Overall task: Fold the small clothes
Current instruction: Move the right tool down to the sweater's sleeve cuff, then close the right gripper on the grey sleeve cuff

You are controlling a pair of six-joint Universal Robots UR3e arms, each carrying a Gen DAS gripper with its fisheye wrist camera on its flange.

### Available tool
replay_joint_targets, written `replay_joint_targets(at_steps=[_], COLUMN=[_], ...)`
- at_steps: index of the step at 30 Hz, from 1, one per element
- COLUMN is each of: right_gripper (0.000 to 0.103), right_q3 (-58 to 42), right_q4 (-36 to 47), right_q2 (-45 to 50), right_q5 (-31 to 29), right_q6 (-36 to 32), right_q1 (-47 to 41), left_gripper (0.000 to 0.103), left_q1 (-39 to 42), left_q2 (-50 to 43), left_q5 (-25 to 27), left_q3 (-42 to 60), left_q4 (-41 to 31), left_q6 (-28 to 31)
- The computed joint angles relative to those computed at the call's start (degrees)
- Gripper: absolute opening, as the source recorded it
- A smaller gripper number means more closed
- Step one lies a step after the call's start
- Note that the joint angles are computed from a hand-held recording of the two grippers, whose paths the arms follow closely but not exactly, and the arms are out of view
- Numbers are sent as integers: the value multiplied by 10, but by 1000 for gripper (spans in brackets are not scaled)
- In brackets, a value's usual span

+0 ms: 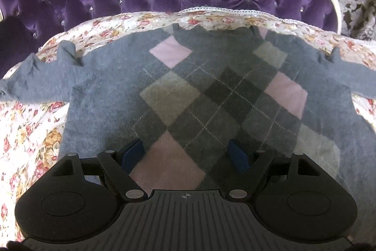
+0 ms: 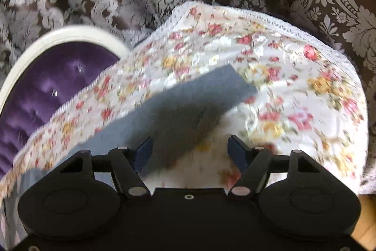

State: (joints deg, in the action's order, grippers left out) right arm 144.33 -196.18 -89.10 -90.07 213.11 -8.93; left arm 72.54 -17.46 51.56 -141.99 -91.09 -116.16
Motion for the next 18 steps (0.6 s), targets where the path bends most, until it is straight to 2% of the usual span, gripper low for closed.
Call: replay_joint_targets(at_steps=[2, 4, 7, 8, 9, 10, 12, 13, 18], right_gripper=[74, 74, 74, 69, 58, 52, 18, 13, 13], right_q3=[-14, -26, -30, -37, -45, -57, -76, -77, -94], right_q4=[-14, -34, -70, -75, -67, -47, -5, 9, 89], right_q2=[23, 47, 76, 85, 88, 88, 82, 74, 3], right_q5=[3, 10, 17, 12, 1, -16, -38, -34, -73], right_q6=[-1, 5, 23, 29, 30, 29, 23, 22, 20], right_q1=[-10, -22, -36, -36, -31, -23, -15, -18, 20], left_gripper=[80, 82, 85, 86, 86, 86, 86, 86, 84], left_q1=[29, 38, 29, 32, 35, 40, 43, 38, 46], left_q2=[26, 32, 23, 25, 27, 29, 19, 6, -53], left_q5=[-14, -19, -20, -22, -24, -27, -29, -27, -25], left_q3=[10, 12, 3, 3, 2, 3, 7, 9, 41], left_q4=[-57, -75, -52, -58, -61, -69, -73, -64, -72], left_q6=[41, 55, 44, 49, 54, 62, 71, 70, 89])
